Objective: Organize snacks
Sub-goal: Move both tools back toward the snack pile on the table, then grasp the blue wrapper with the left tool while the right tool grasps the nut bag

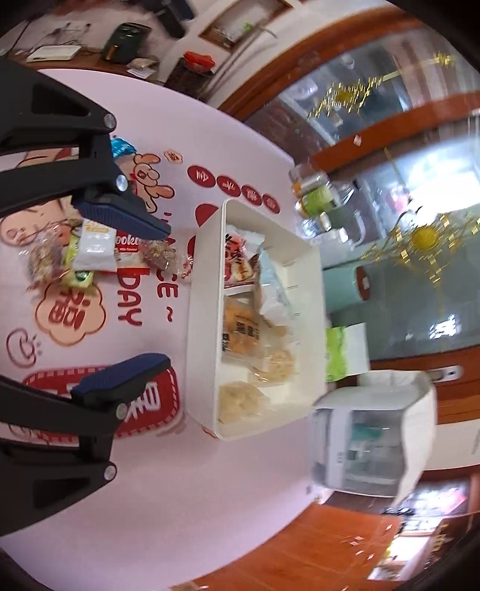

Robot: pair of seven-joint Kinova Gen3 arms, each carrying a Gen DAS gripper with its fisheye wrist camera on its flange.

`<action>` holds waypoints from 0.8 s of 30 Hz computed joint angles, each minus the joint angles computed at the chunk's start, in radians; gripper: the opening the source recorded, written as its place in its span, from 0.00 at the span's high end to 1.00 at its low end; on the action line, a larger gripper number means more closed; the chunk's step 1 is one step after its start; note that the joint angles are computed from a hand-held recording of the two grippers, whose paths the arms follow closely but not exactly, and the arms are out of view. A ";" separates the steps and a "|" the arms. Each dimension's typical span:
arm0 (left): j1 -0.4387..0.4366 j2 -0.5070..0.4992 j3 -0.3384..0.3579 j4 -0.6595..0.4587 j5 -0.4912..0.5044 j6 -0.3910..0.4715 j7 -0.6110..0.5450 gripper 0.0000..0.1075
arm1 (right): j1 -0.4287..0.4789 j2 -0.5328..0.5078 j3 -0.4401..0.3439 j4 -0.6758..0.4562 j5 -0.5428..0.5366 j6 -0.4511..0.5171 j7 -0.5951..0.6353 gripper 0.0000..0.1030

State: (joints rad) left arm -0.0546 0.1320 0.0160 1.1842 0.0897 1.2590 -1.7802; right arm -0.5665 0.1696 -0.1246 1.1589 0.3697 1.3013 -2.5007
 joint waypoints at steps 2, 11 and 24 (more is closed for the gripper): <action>-0.012 0.057 -0.002 0.010 0.027 0.017 0.008 0.17 | 0.008 0.051 0.007 -0.040 -0.032 0.018 -0.007 0.38; -0.116 0.226 -0.003 0.083 0.178 0.096 0.099 0.28 | 0.034 0.270 0.053 -0.209 -0.204 0.084 0.021 0.38; -0.070 0.231 0.001 0.096 0.132 0.070 0.214 0.44 | 0.031 0.429 0.071 -0.348 -0.298 0.160 0.075 0.44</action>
State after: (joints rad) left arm -0.1246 0.3632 0.0174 1.2802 0.2219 1.3285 -1.5657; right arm -0.5359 0.5989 -0.0536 0.8112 0.0718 1.4615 -2.4252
